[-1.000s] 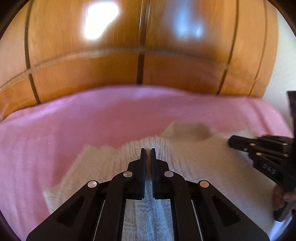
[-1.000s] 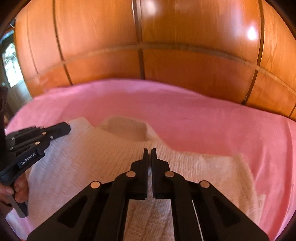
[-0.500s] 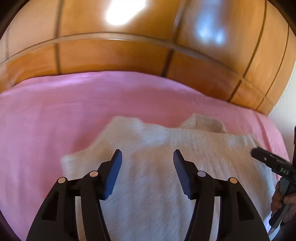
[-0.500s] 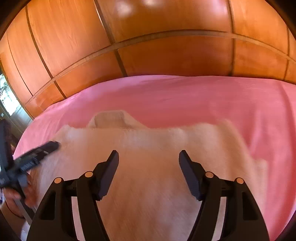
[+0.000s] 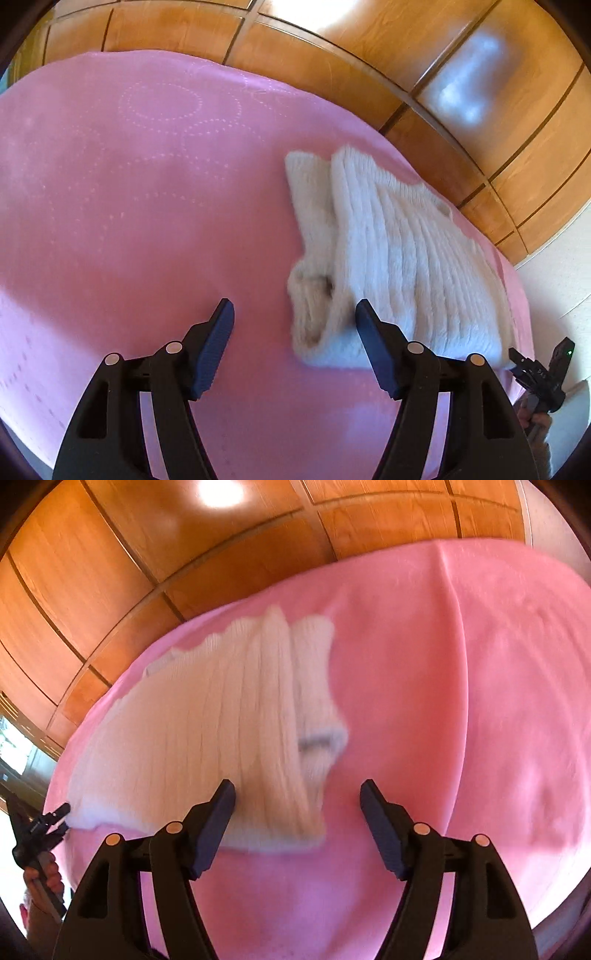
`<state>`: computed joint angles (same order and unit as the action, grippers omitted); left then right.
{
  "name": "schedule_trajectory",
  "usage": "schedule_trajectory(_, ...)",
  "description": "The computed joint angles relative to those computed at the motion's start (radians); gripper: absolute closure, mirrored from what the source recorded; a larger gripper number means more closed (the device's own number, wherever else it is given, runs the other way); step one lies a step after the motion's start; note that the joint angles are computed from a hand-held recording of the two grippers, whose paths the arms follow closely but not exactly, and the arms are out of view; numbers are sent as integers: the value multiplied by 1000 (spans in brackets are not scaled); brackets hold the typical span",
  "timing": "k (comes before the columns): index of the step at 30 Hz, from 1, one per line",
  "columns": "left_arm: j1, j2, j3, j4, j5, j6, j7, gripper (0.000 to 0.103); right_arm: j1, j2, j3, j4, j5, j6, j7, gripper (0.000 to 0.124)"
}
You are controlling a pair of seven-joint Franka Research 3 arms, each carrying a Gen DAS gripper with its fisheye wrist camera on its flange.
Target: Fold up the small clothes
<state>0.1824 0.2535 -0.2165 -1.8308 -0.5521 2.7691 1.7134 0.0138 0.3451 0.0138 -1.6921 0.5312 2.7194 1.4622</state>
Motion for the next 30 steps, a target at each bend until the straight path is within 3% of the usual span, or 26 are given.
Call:
schedule_trajectory(1,-18,1,12,-1,41,6,-22,37,1,1,0,0,-3,-3,0,96)
schedule_trajectory(3,-62,15,55,18,188,-17,-107,63,37,-1,-31,3,-86,13,34,107)
schedule_trajectory(4,-95,25,88,28,296,-23,-159,63,62,6,-60,12,-150,22,74,108)
schedule_trajectory(5,-94,28,86,28,333,-18,-169,63,77,24,-84,34,-203,8,116,109)
schedule_trajectory(8,-111,24,101,31,449,-29,-242,63,67,51,-83,56,-241,-12,138,107)
schedule_trajectory(9,-120,18,110,30,489,-32,-277,63,100,46,-113,54,-311,-9,177,102)
schedule_trajectory(10,-113,-12,110,-6,502,-19,-294,63,116,40,-127,49,-351,-6,209,89)
schedule_trajectory(12,-104,-52,99,-51,503,25,-311,63,136,6,-138,13,-407,31,255,81)
schedule_trajectory(15,-58,-76,26,-69,357,98,-175,63,136,-24,-115,-13,-446,107,252,81)
schedule_trajectory(17,-34,-72,-46,-50,206,125,-16,63,96,-7,-28,27,-350,121,139,81)
schedule_trajectory(19,-41,-48,-76,-13,136,110,70,63,84,24,39,77,-285,110,25,81)
schedule_trajectory(23,-109,27,-75,61,169,51,89,61,119,112,73,188,-229,39,-70,82)
schedule_trajectory(25,-150,49,-41,72,244,5,21,61,159,156,38,231,-267,-27,-70,83)
schedule_trajectory(26,-165,53,-27,57,282,7,-2,61,175,161,20,218,-314,-25,-52,83)
schedule_trajectory(28,-166,25,-34,-22,308,96,9,61,158,143,42,141,-259,67,-120,83)
schedule_trajectory(30,-167,14,-31,-41,342,109,-4,61,141,140,59,132,-221,77,-150,83)
